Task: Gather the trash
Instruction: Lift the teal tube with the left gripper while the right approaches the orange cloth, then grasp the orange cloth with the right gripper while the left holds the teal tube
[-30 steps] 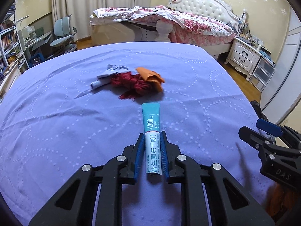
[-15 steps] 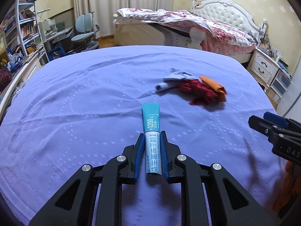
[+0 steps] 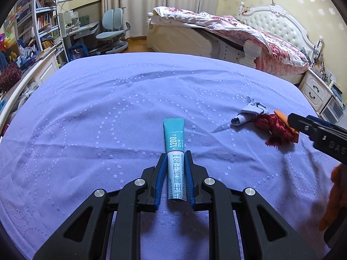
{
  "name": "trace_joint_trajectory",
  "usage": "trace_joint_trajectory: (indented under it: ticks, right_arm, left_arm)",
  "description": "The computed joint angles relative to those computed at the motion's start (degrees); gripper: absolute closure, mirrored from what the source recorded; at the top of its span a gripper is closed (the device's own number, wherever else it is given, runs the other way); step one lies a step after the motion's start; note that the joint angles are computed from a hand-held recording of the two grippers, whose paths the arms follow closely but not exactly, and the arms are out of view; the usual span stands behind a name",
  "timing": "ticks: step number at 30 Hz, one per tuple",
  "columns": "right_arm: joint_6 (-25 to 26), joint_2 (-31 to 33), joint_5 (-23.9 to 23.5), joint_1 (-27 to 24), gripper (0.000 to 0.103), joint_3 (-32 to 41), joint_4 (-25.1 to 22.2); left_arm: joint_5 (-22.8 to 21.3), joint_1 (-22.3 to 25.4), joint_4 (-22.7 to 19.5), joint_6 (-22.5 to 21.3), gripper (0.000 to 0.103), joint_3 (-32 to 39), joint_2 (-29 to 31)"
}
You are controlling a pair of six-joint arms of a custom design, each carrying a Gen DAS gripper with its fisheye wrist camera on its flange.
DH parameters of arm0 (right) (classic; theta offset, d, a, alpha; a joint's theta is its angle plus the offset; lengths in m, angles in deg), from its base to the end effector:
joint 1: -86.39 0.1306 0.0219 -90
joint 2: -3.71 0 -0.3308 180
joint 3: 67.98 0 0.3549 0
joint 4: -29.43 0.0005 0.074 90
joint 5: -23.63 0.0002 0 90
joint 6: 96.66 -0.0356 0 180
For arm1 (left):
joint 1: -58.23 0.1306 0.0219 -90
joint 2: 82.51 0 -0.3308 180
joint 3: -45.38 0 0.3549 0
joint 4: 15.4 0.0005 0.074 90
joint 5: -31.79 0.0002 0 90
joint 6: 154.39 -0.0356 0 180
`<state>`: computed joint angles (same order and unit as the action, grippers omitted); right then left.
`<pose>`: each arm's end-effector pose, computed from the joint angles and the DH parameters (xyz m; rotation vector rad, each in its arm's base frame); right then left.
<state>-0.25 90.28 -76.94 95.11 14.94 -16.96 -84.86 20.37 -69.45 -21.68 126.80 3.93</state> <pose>0.4203 0.0706 0.3545 -0.4022 2.4056 0.2433 0.3325 -0.2389 0.3388 -0.2629 2.4303 0.0044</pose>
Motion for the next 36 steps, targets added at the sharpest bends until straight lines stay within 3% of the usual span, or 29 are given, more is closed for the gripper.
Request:
trace_joint_trajectory:
  ticks: [10,15,27,29,31,36]
  right_arm:
    - [-0.47,1.04,2.82,-2.02,0.034,-0.53,-1.24]
    - [0.31,1.8,1.77,-3.5,0.034,-0.06,-1.55]
    - [3.22,6.41,2.43,-1.15,0.034,4.18,-2.05]
    - [3.68,6.1,2.72,-0.98,0.039,3.87,-1.64]
    - [3.83,5.55,3.05,-0.92,0.054,3.14,-1.12]
    - [3.66,4.06,2.31,-1.68,0.058,1.68,-1.13]
  left_arm:
    - [1.82,1.23,2.03,-0.84,0.083,-1.2,-1.0]
    - [2.12,1.79,2.45,-1.14,0.083,-1.26,-0.95]
    - [2.73,2.62,2.91,-1.4,0.083,-0.96,-0.57]
    - [2.71,2.53,2.89,-1.25,0.083,-0.96,-0.58]
    - [2.63,2.52,2.8,-1.29,0.083,-0.88,-0.53]
    - [2.53,2.56,2.81,-1.45,0.083,-0.87,-0.54]
